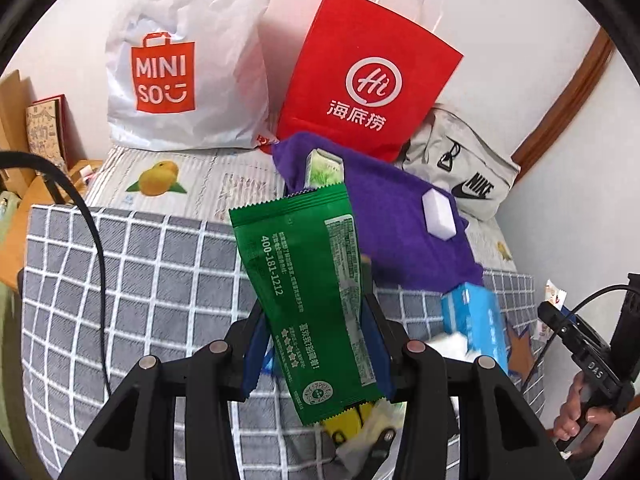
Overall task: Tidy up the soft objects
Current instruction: 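Carry both packets over the purple towel while the right tool releases the orange-print packet onto it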
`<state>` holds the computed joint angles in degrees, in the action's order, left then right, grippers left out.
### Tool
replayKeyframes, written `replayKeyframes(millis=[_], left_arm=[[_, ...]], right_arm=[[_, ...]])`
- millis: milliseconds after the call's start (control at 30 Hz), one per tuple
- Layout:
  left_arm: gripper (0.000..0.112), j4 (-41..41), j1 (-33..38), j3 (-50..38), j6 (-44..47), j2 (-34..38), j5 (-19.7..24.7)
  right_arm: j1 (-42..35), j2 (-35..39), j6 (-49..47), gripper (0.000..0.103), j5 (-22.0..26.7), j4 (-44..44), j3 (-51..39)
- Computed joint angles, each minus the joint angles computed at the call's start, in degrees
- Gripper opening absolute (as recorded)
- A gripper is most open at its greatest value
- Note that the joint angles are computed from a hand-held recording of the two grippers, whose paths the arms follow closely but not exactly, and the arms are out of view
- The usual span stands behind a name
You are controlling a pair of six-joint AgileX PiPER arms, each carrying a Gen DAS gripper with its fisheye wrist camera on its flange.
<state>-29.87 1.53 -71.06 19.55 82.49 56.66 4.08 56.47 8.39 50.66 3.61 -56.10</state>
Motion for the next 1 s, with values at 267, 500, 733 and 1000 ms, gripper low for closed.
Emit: replayKeyframes(millis=[267,500,733,1000], left_arm=[[0.043,0.89,-2.10,-10.87,-2.21,9.20,0.78],[0.043,1.48,-2.66,-17.37,-3.04,15.04,1.04],[0.043,1.87,-3.26,-22.23,-3.83,19.82,2.05],[0.043,3.69,-5.21,-27.27,-5.55,23.84,2.70]], right_arm=[[-5.95,12.51,-7.10,0.052,-3.64,4.10,-5.97],[-9.71,23.96,-13.45,0.052,-6.18,8.46,-10.73],[-11.91,34.64,-15.86,0.052,-6.97,9.94,-15.58],[-12.22,42.26,-17.75,0.052,-5.58,10.22,-18.99]])
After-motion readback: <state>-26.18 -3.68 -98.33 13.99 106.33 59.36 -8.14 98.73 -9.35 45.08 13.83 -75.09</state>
